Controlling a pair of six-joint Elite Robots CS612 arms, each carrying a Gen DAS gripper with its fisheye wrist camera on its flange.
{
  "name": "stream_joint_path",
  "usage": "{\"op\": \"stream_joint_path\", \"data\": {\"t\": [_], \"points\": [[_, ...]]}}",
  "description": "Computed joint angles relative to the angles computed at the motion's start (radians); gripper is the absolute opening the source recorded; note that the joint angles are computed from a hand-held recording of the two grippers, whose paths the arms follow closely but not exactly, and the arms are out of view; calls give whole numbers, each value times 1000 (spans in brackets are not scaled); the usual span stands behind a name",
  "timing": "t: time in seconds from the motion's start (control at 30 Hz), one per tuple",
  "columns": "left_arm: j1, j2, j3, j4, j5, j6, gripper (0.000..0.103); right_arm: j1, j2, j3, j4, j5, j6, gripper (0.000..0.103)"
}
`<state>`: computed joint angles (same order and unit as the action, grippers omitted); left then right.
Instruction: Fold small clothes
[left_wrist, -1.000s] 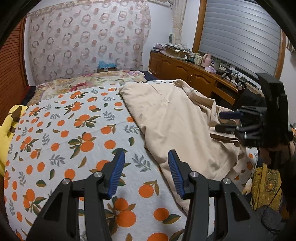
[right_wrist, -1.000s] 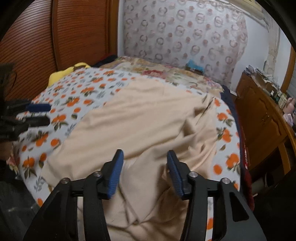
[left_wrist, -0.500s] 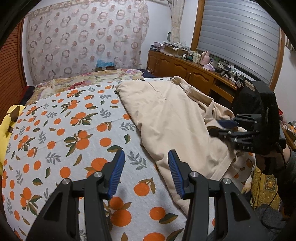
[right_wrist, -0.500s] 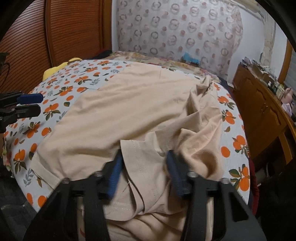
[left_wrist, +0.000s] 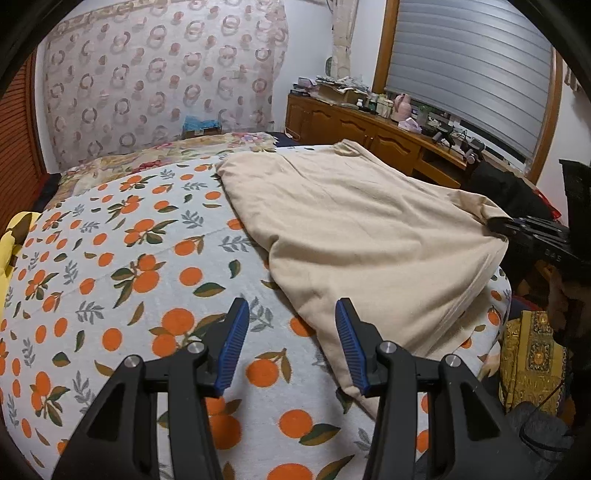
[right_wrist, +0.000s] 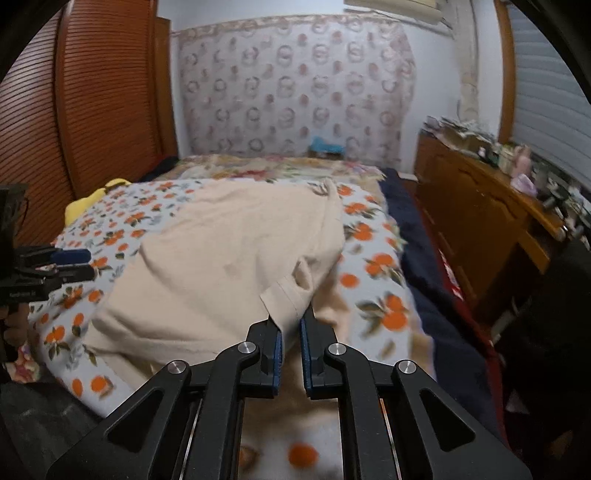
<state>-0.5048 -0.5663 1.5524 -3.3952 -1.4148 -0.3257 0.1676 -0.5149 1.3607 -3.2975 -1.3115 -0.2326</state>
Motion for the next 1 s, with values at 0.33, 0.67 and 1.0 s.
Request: {"op": "stream_joint_path", "data": {"t": [0.33, 0.67, 1.0], "points": [[-9, 1, -6, 18, -20, 13, 48, -3, -6, 19, 5, -51, 7, 41], [0, 13, -19, 49, -116, 3, 48, -2, 45, -75, 117, -70, 5, 52], [-5, 17, -30, 93, -135, 1, 48, -27, 49, -80, 203, 14, 34, 56]]}}
